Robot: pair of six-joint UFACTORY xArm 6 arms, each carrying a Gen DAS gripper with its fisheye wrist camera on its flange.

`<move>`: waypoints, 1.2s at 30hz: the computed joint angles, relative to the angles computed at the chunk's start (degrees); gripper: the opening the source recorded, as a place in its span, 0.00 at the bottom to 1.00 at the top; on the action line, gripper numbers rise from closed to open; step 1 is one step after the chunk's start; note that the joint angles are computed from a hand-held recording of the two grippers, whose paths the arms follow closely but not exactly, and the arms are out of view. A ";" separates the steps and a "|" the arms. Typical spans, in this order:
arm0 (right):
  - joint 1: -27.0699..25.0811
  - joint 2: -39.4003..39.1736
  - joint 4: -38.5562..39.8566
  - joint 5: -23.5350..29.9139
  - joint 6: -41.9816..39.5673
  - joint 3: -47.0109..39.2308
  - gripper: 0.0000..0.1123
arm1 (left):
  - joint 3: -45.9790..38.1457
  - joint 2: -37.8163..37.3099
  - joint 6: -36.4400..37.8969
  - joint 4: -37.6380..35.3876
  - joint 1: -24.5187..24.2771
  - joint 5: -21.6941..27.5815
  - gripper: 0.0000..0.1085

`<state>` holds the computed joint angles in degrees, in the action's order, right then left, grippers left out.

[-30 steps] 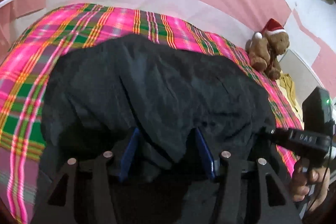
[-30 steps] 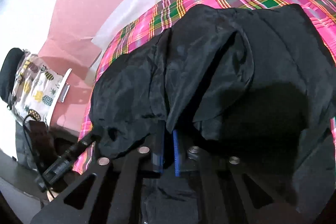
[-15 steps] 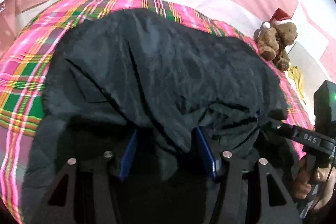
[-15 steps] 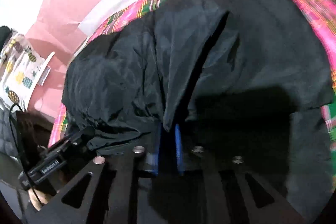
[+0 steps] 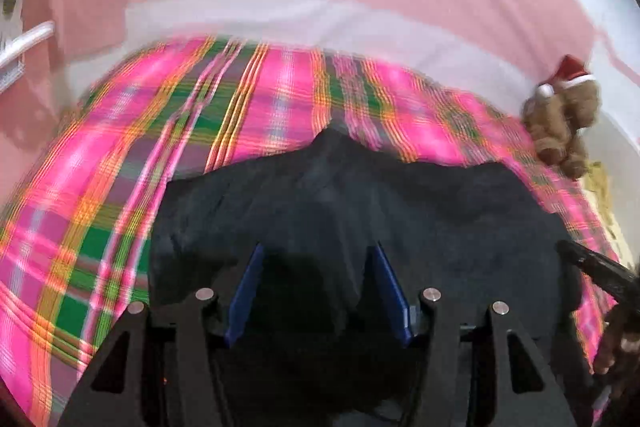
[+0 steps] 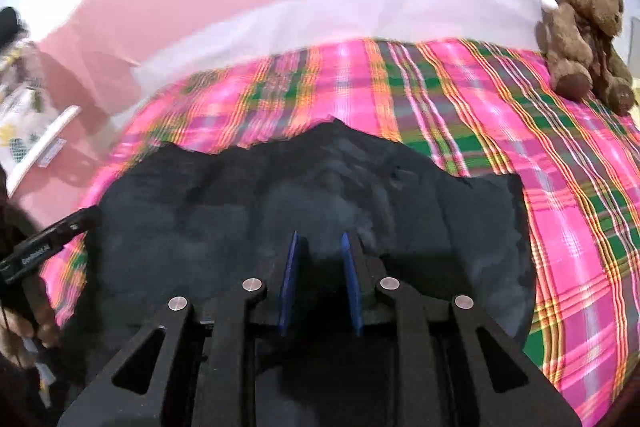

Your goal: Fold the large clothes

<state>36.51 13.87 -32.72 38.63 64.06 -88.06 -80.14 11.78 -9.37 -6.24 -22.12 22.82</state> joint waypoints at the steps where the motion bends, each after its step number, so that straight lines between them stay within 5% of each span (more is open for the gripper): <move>1: -0.59 -0.23 0.85 -0.10 -0.41 1.31 0.20 | 1.58 0.20 0.98 -1.10 0.19 -1.66 0.54; 4: -1.74 -0.34 1.75 -4.02 0.71 5.00 0.21 | 6.09 -0.41 3.58 -4.12 0.12 -6.83 0.54; 8: -2.50 -1.27 -0.79 -7.99 3.88 8.94 0.21 | 5.95 -0.30 3.00 -3.78 0.19 -6.71 0.54; 15: -0.98 -4.00 -3.15 -2.91 2.87 6.46 0.23 | 6.34 -5.58 5.32 -3.40 -0.13 -5.82 0.53; 25: -4.51 11.00 2.73 -0.14 -9.34 -15.73 0.23 | -26.79 17.76 1.94 2.27 -0.62 4.95 0.53; 27: -5.10 15.02 4.80 2.64 -11.79 -19.62 0.23 | -25.95 19.17 -0.42 4.77 -0.66 5.18 0.52; 29: -5.73 16.05 7.22 3.67 -12.25 -18.18 0.23 | -20.17 17.94 0.85 3.77 -0.68 -0.40 0.52; 31: -6.76 13.68 6.33 -3.26 -9.03 -10.50 0.23 | -17.37 17.06 0.25 4.07 -0.87 -3.76 0.52; 33: -7.10 12.77 3.93 -6.28 -5.99 -7.73 0.23 | -17.75 17.53 -2.68 7.86 -1.05 -3.94 0.52; 36: -6.70 14.06 4.29 -3.14 -6.57 -10.12 0.23 | -19.21 17.74 -4.38 10.22 -1.15 -1.55 0.51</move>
